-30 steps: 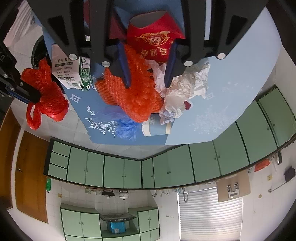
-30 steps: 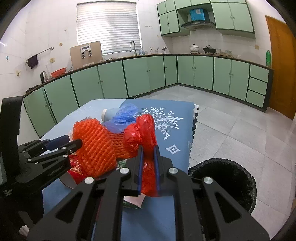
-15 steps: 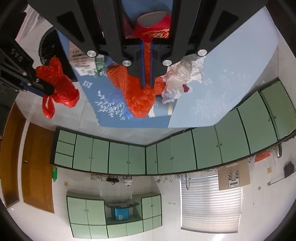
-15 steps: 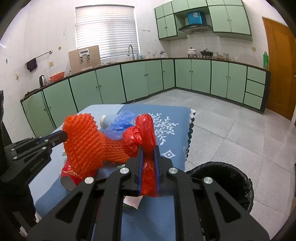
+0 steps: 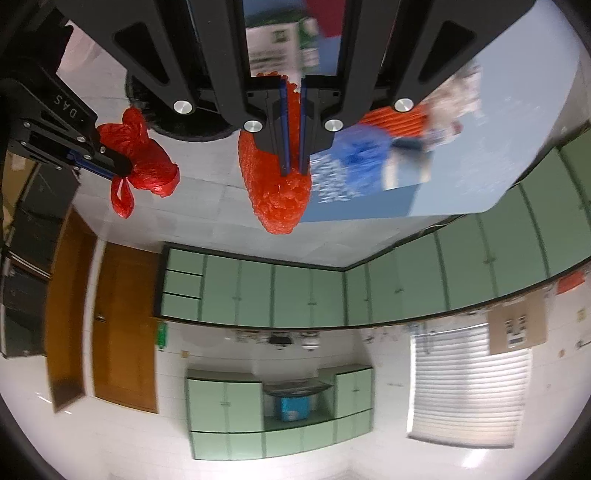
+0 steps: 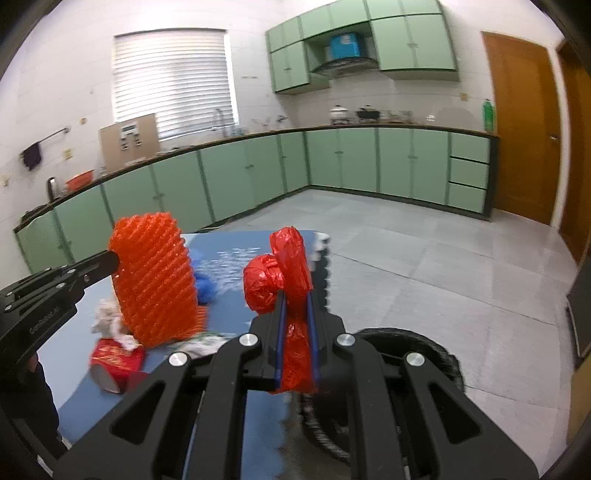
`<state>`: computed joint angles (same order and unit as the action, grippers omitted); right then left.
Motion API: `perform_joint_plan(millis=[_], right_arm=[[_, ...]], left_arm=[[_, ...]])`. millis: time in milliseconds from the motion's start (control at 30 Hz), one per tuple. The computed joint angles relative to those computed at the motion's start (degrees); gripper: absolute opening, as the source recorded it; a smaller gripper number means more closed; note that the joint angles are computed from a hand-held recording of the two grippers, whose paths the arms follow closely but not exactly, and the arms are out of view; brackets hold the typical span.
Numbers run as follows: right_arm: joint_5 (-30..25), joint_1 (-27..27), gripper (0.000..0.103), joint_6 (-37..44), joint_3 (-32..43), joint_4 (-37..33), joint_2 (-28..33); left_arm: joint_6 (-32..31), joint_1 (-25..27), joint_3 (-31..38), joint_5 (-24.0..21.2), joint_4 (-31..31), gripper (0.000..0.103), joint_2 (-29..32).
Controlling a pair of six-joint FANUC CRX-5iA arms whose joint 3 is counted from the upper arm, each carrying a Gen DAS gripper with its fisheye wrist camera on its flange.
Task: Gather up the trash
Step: 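Carry both items over the black bin and open both grippers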
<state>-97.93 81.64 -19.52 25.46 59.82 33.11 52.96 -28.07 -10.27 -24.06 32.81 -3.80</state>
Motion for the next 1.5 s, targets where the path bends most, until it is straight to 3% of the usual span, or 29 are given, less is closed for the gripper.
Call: perform_joint_plan(millis=[167, 300, 567, 833, 933, 1033, 1333, 1400, 1500], right_arm=[[-3.12, 0.79, 0.01, -4.91, -6.69, -2.76, -4.1], [-3.57, 0.77, 0.01, -8.73, -12.28, -5.36, -7.25], [1.82, -1.03, 0.01, -16.8, -23.81, -11.36, -13.46], [6.61, -3.58, 0.013, -19.19, -28.28, -14.0, -15.26], [7.87, -4.24, 0.022, -19.13, -30.03, -14.86, -16.37], [7.97, -4.5, 0.038, -19.75, -30.45, -15.17, -16.44], [4.9, -3.76, 0.07, -21.96, -30.04, -15.53, -15.97], [3.01, -3.25, 0.081, -22.34, -28.69, -15.4, -15.2], [0.53, -2.69, 0.089, -22.33, -26.55, -14.74, -14.26]], left_arm=[[-2.2, -3.92, 2.8, -0.35, 2.65, 0.004, 4.39], [-0.85, -6.69, 6.64, -1.64, 1.25, 0.004, 8.9], [5.78, -9.65, 15.47, -7.23, -5.37, 0.004, 17.89], [11.74, -11.63, 22.45, -11.95, -12.08, 0.005, 23.56], [12.63, -11.84, 24.97, -14.07, -12.91, 0.006, 25.71], [13.37, -11.96, 26.48, -15.54, -13.45, 0.009, 26.87], [14.43, -11.53, 25.35, -15.23, -14.36, 0.041, 25.71], [14.55, -10.96, 23.83, -14.2, -13.92, 0.048, 24.27], [14.92, -10.16, 21.49, -11.99, -13.89, 0.057, 21.72]])
